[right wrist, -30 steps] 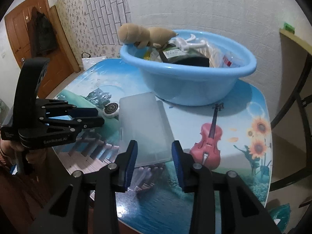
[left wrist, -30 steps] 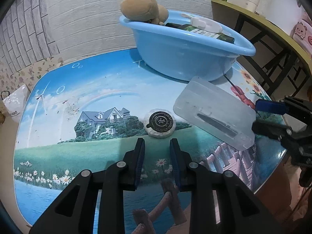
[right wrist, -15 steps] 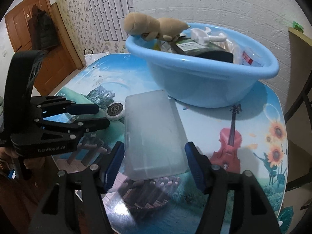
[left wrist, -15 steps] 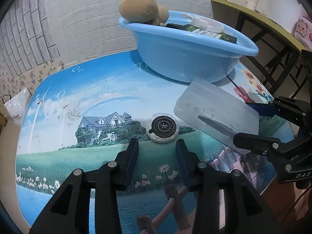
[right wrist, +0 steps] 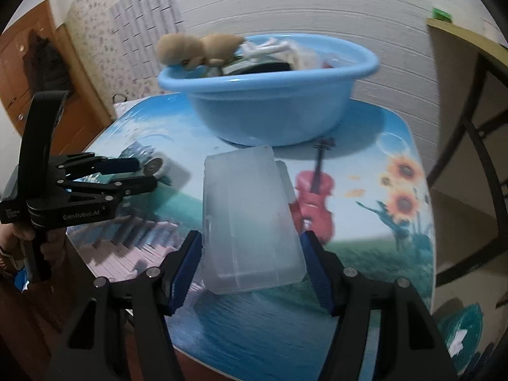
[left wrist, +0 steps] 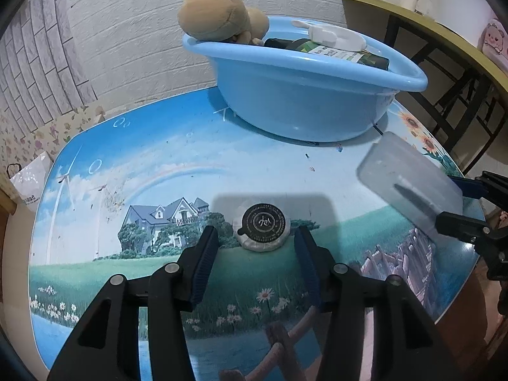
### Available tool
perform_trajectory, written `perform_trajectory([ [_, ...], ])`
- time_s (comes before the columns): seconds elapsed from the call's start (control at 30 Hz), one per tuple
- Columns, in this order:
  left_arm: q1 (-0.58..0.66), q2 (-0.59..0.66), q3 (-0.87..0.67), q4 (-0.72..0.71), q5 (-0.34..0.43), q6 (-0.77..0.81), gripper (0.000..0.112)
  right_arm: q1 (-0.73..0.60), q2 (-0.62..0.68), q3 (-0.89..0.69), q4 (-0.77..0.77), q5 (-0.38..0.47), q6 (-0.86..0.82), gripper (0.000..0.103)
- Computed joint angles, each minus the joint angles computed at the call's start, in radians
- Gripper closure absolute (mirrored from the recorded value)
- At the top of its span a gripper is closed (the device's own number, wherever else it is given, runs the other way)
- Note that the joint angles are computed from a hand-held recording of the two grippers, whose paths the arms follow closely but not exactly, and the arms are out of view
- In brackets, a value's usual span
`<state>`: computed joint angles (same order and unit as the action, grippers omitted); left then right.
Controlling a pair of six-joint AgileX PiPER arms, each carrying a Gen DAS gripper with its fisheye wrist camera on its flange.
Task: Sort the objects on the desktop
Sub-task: 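Lift the clear box with the right tool while the left tool approaches the round disc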
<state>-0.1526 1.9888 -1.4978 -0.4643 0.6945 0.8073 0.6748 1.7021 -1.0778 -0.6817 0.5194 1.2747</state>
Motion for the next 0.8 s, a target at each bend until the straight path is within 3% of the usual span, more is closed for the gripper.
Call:
perform_trajectory([
  [0.23, -0.007, 0.019, -0.027, 0.010, 0.002, -0.015, 0.063, 0.003, -0.008, 0.006, -0.037, 0.061, 0.097, 0.040],
  [0.8, 0.003, -0.002, 0.020, -0.039, -0.033, 0.044, 0.066, -0.022, 0.107, -0.115, 0.014, 0.084, -0.003, 0.038],
])
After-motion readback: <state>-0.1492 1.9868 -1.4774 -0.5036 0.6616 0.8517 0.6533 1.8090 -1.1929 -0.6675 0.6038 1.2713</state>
